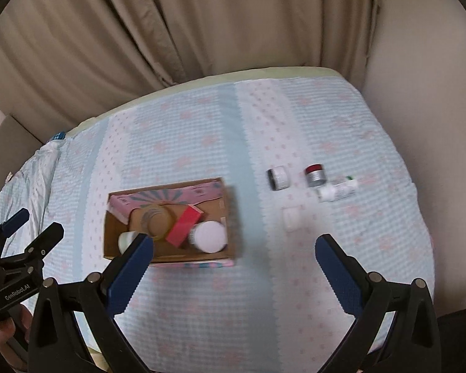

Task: Organize rigid objects
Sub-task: 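Withdraw both tools from the box toward the remaining jars, then grasp the black-lidded jar with the left tool while the right tool grasps the white pill bottle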

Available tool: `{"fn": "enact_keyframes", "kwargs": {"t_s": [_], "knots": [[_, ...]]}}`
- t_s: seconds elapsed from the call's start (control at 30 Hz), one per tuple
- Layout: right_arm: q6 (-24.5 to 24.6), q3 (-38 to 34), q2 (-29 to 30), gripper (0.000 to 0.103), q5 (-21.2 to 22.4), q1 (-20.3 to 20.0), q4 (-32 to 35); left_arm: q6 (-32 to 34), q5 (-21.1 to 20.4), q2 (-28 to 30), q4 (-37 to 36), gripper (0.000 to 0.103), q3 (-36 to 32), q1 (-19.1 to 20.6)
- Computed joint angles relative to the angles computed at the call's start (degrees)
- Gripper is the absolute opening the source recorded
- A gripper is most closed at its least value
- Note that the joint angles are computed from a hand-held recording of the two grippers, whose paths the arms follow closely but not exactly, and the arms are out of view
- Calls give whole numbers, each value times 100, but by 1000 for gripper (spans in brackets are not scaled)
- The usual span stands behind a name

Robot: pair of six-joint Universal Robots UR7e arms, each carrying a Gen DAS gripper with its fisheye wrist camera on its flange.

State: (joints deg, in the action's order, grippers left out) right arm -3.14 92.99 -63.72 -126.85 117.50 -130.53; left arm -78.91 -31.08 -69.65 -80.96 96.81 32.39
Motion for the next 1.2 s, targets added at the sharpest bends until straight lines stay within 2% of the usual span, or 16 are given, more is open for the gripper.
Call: {"fn": "enact_keyframes", "kwargs": {"t_s": [0.07,0.17,0.27,0.37,0.53,0.67,0.97,1.07,1.2], "knots": [[-191,-30,-109,103,40,-133,36,-73,46,296,-63,103,-191,-11],[-721,-193,-253,103,413,-465,164,-441,57,865,152,103,-687,22],[-1295,-527,-232,103,602,-773,415,-667,37,1418,144,103,-1174,93],[-1930,-973,-146,103,886,-1093,674,-553,-3,1895,-134,103,-1575,219],[-2732,-1618,171,103,896,-1443,912,-386,-99,2602,-178,103,-2314,487],[-2906,-2123,472,103,907,-1698,1150,-78,-176,3003,-413,103,-2728,724],[-3437,-2655,1032,103,766,-2086,1177,1096,-563,3719,-1512,103,-3328,1322],[-3760,-2830,1260,103,703,-2190,1247,1437,-706,4002,-1761,103,-3615,1553],[-4445,-3113,1666,103,565,-2337,1407,1793,-975,4384,-2037,103,-4013,1892]]}}
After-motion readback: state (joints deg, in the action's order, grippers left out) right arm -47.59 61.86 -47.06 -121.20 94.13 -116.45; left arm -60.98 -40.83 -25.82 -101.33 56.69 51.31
